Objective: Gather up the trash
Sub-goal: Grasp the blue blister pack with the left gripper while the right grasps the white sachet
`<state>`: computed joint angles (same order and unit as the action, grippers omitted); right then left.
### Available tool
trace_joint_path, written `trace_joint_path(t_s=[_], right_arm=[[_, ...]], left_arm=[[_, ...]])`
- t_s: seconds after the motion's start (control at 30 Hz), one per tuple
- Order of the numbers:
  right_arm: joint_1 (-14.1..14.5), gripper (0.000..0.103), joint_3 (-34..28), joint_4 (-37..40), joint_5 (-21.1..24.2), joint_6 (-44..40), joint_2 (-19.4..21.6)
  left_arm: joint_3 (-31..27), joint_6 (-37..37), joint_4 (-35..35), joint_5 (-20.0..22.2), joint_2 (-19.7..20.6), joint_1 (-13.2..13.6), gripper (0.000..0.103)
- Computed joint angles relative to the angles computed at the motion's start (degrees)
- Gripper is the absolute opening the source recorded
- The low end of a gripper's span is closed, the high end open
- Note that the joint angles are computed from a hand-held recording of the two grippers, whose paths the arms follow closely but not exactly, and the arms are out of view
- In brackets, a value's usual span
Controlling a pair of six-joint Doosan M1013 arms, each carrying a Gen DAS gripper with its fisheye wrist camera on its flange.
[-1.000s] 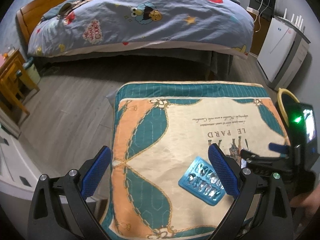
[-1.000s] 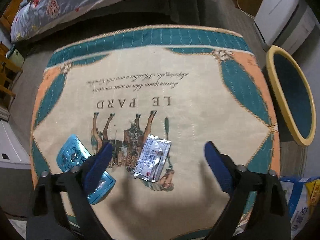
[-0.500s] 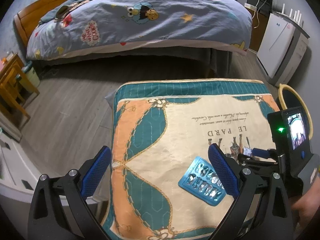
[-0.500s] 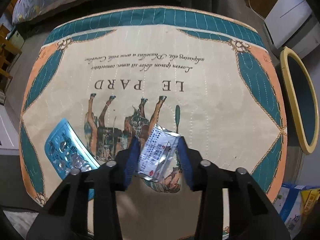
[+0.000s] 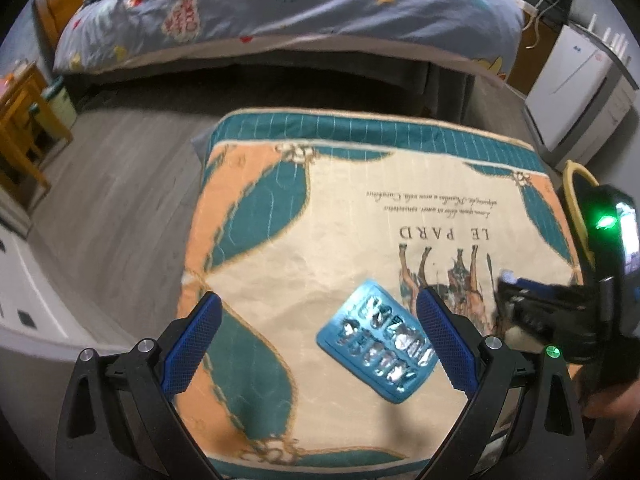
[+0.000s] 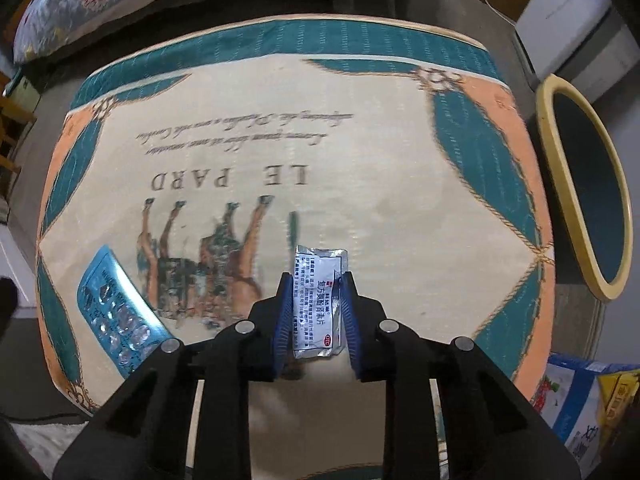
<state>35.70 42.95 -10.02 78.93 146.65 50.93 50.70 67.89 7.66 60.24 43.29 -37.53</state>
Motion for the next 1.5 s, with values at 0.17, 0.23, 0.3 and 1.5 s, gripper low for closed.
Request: trace_joint_path(t_s=[0.17, 0.23, 0.3, 1.5], right_arm=[[-1.0, 0.024, 4.6, 0.2, -3.0, 2.5, -2.7], [-1.3, 0.024, 6.3, 0.3, -3.9, 3.2, -3.5], [-1.5, 0.024, 7.1, 0.4, -4.2, 4.0, -4.0], [-2.1, 0.024, 11.2, -1.6, -9.4, 4.1, -7.7]], left_arm=[[0.4, -5.8, -1.9, 1.8, 1.0, -0.6, 0.096], [0.5, -7.9, -2.7, 2.8, 1.5, -0.7, 0.096], [-0.3, -8.6, -3.3, 4.9, 2.5, -1.0, 0.096], [-5.3, 1.3, -2.8, 10.8, 6.2, -3.8, 0.075]])
